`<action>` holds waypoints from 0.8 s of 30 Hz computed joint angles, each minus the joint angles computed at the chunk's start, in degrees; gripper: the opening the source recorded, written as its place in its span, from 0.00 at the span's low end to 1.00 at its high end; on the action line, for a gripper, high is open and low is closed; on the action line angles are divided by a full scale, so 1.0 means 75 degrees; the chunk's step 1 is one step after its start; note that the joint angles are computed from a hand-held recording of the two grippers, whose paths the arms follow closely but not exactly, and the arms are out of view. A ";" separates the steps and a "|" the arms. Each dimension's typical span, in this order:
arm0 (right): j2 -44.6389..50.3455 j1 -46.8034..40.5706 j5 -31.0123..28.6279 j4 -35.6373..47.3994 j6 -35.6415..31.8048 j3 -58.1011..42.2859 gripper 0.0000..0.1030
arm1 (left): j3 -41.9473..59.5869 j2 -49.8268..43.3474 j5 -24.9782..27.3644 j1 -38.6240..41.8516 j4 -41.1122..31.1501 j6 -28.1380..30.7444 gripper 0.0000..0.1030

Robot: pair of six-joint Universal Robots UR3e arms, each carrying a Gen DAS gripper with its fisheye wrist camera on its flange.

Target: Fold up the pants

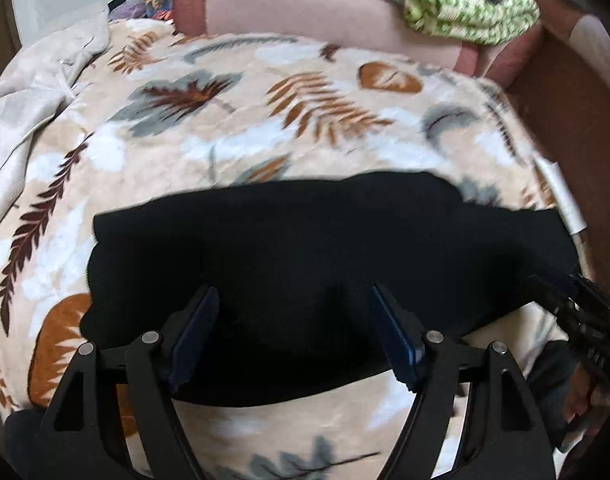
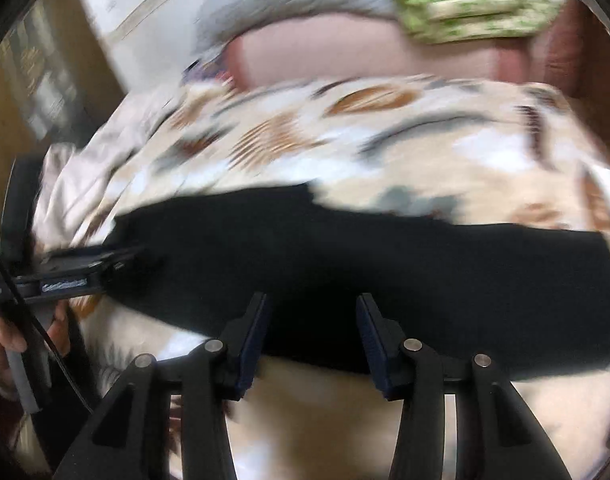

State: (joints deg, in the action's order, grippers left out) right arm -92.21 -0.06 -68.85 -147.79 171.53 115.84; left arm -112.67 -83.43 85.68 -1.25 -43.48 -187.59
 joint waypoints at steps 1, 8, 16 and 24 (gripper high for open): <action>-0.0422 -0.0518 0.0007 0.0330 -0.0034 0.0159 0.47 | 0.0099 -0.0019 0.0013 -0.0104 0.0079 -0.0032 0.75; -0.1652 -0.3589 0.1026 0.2319 -0.0842 0.0761 0.49 | 0.0939 -0.0893 0.0142 -0.0784 0.0134 -0.0239 0.75; -0.1501 -0.4970 0.1648 0.3080 -0.1003 0.0797 0.49 | 0.0669 -0.0660 0.0295 -0.0472 0.0004 -0.0065 0.75; -0.2049 -0.5941 0.1832 0.3409 -0.1756 0.1164 0.45 | 0.0099 0.0561 0.0145 0.0874 -0.0484 0.0542 0.75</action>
